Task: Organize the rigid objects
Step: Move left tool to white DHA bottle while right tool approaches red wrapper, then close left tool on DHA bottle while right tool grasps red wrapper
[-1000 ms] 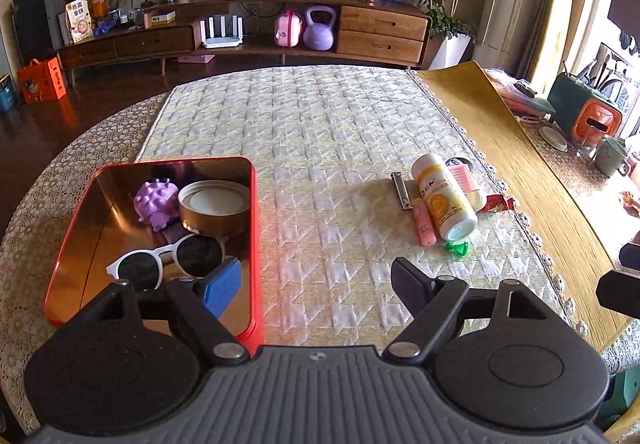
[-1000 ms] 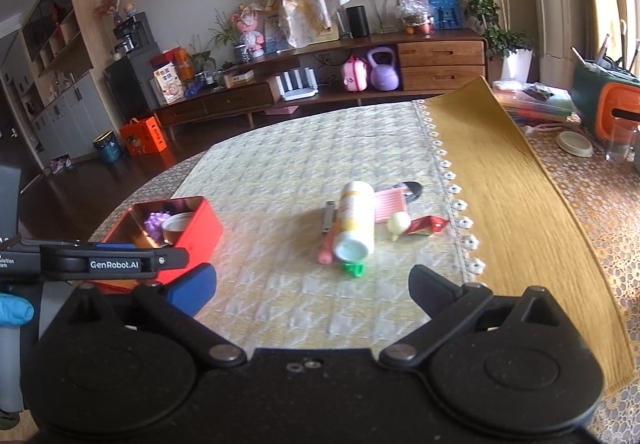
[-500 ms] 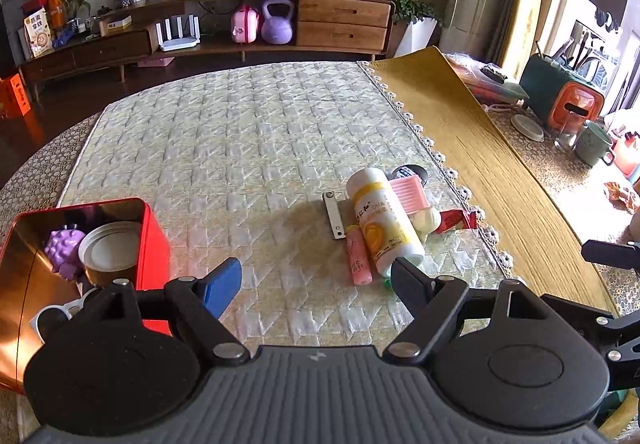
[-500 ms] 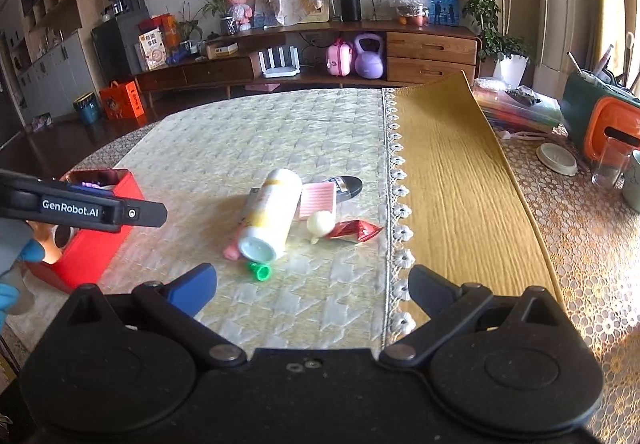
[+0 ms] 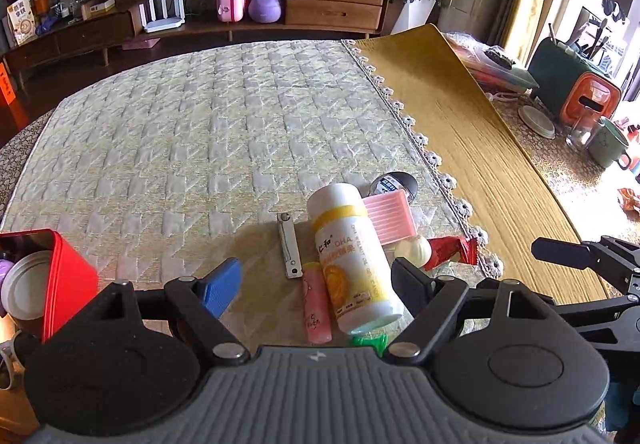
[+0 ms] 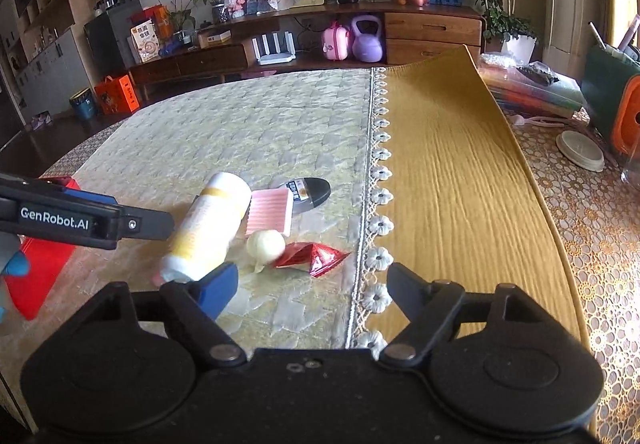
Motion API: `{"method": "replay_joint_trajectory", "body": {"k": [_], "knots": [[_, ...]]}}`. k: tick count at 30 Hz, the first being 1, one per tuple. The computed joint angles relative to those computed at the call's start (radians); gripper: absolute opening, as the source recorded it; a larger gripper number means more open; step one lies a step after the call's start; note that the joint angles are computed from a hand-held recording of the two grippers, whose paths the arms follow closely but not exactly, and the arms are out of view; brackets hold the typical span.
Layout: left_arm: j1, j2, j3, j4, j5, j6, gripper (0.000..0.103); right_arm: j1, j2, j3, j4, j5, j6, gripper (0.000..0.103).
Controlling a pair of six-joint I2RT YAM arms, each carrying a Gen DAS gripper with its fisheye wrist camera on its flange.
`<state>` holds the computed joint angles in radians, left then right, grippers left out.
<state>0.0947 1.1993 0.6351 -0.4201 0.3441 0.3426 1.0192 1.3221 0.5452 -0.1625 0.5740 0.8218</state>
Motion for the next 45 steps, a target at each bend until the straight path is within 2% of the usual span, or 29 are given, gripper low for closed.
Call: {"method": "replay_joint_trajectory", "body": {"k": [11,22,24,25,26,27,30,32,37,45], "knots": [[-0.125,0.145,0.007,0.146,-0.088,-0.072,0.082,-0.111,0.142,0.027,0.134,-0.104,-0.196,0.068],[-0.160,0.225,0.022,0.206,-0.086,-0.089,0.081,-0.134,0.185,0.013,0.221,-0.127,-0.237,0.062],[-0.163,0.227,0.018,0.217,-0.080,-0.087,0.075,-0.129,0.185,0.009,0.232,-0.126,-0.241,0.062],[-0.161,0.230,0.021,0.216,-0.074,-0.090,0.074,-0.128,0.185,0.007,0.235,-0.130,-0.242,0.058],[-0.156,0.233,0.024,0.213,-0.063,-0.091,0.071,-0.130,0.189,0.012,0.226,-0.135,-0.242,0.051],[-0.152,0.235,0.027,0.211,-0.055,-0.090,0.065,-0.129,0.192,0.014,0.224,-0.135,-0.242,0.050],[-0.145,0.235,0.027,0.207,-0.051,-0.085,0.052,-0.121,0.191,0.011,0.228,-0.126,-0.234,0.048],[-0.134,0.234,0.027,0.202,-0.032,-0.079,0.048,-0.116,0.192,0.012,0.228,-0.121,-0.231,0.047],[-0.130,0.215,0.015,0.198,-0.033,-0.077,0.048,-0.077,0.193,0.026,0.190,-0.076,-0.213,0.045],[-0.105,0.162,0.007,0.133,-0.010,-0.059,0.048,-0.031,0.139,0.020,0.128,-0.052,-0.126,0.045]]}}
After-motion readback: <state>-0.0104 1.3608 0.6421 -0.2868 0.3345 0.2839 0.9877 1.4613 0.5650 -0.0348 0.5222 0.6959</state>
